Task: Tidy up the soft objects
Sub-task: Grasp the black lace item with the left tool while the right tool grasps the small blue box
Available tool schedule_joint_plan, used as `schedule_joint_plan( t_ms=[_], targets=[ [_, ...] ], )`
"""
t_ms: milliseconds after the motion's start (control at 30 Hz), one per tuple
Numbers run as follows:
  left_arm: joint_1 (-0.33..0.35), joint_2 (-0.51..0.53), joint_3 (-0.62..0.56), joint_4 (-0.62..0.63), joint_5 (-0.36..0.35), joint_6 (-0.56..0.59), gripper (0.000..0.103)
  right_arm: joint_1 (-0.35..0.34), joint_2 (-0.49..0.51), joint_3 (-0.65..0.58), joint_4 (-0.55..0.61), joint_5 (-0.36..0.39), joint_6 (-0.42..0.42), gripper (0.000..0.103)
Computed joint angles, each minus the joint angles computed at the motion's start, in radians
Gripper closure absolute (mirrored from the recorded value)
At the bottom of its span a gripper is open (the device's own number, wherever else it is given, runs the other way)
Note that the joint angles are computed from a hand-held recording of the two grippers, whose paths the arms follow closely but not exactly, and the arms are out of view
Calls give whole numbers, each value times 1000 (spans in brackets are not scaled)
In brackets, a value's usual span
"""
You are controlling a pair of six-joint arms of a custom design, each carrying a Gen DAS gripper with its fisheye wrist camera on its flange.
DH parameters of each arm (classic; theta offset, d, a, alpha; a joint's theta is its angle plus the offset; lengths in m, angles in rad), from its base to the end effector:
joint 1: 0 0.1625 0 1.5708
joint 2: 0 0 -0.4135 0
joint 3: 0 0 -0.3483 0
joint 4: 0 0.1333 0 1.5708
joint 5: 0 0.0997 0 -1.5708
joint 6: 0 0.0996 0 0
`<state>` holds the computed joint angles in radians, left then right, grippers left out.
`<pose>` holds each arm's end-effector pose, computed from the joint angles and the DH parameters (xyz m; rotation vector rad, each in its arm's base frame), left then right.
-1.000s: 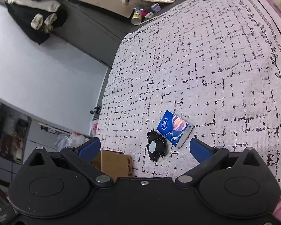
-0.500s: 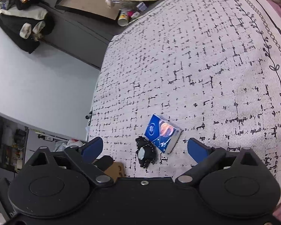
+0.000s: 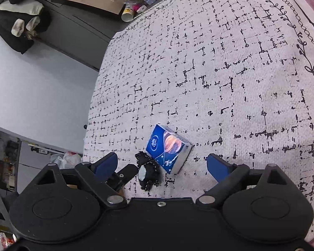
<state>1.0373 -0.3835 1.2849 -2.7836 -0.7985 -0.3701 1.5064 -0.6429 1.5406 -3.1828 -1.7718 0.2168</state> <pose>-0.1897 -0.7199 0.0067 0.0444 2.4683 -0.7852 0.0689 -0.6932 0.1296 -0.4984 -2.7668 1.0669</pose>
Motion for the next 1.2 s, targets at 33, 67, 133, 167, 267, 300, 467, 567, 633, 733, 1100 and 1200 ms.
schedule_joint_plan(
  t_ms=[33,67,133,167,267,300,467,567,633,733,1100,1200],
  targets=[
    [3,5,-2,-3,-3,5,26,-1,4,-5,1,-3,-2,11],
    [6,9,-4,-6,-6,11,26,-2,9,-9,-1,-3,-6,11],
    [10,19,-9,-6,-5,19,26,-5,17,-18,-2,0,-12,11],
    [11,24,-12,-10,-6,24,27,-6,21,-21,-3,-1,-13,11],
    [16,37,-26,-3,-18,37,27,-12,30,-26,-6,-10,-16,11],
    [19,41,-30,-3,-22,33,27,-14,33,-27,-10,-14,-14,12],
    [33,58,-40,-15,-23,33,29,-17,54,-49,-9,-17,-10,13],
    [34,74,-48,-50,3,69,34,-16,68,-62,-7,-17,-22,13],
    [36,79,-52,-65,12,70,38,-15,79,-74,-1,-24,-25,13],
    [38,84,-55,-88,20,76,55,-18,97,-84,-22,-26,-34,13],
    [58,65,-37,-134,-102,63,63,-61,113,-65,-128,81,11,20],
    [61,66,-38,-141,-121,65,63,-67,114,-65,-129,98,10,24]
  ],
)
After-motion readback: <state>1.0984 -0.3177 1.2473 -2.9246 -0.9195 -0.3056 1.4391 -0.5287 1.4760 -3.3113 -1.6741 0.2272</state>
